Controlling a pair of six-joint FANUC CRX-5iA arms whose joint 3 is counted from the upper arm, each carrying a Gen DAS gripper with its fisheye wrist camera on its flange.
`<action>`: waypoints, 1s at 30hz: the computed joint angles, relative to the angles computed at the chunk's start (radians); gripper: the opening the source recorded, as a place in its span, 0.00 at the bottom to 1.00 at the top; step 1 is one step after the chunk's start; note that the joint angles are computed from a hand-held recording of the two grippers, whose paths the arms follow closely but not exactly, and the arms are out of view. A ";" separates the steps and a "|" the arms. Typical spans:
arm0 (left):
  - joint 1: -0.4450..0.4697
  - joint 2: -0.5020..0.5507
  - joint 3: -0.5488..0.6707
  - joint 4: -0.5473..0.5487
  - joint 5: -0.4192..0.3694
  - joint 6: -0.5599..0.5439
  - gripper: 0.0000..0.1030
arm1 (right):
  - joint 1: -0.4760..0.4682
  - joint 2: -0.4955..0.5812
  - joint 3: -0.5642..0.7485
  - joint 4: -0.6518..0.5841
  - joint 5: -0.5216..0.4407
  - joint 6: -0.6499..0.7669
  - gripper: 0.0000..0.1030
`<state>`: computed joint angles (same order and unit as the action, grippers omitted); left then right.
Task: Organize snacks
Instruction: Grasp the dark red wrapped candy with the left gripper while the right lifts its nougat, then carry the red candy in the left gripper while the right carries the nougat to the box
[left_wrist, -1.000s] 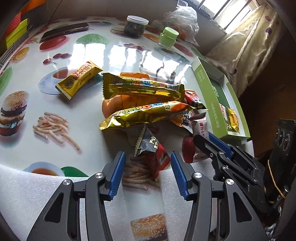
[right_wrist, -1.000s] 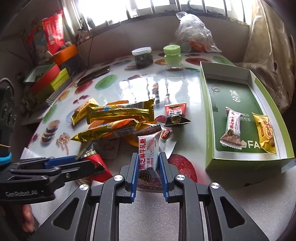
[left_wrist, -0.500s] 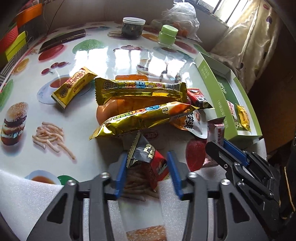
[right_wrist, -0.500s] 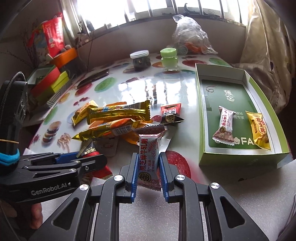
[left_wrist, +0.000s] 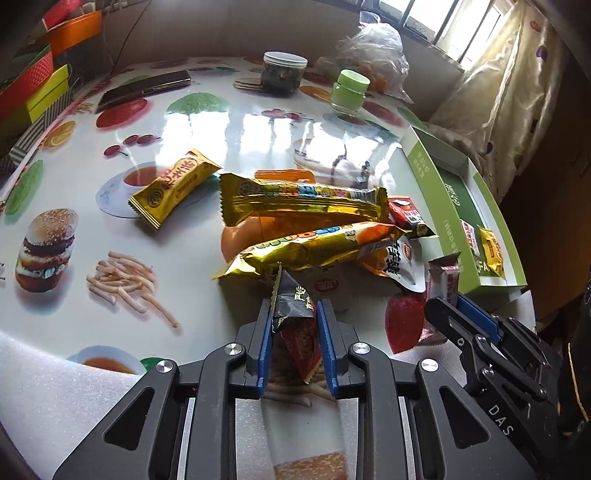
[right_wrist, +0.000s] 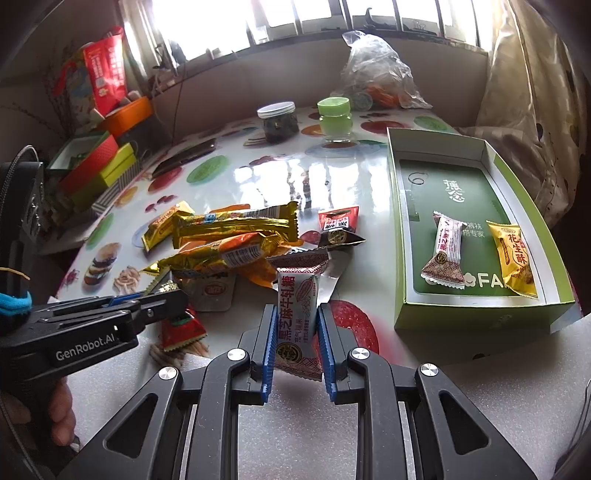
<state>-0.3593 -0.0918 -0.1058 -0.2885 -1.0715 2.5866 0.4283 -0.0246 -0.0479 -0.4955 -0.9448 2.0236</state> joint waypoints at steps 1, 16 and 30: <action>-0.003 -0.003 0.000 -0.009 -0.004 0.009 0.22 | 0.000 0.000 0.000 0.000 0.001 -0.001 0.20; -0.050 -0.011 0.059 -0.088 -0.036 0.012 0.22 | 0.002 -0.020 0.004 0.005 0.016 0.001 0.20; -0.048 0.003 0.110 -0.092 0.010 -0.060 0.22 | -0.031 -0.031 0.030 -0.012 0.032 -0.005 0.20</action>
<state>-0.4074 -0.0884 0.0039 -0.3807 -1.0619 2.5269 0.3971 -0.0555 -0.0175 -0.5071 -0.9128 2.0184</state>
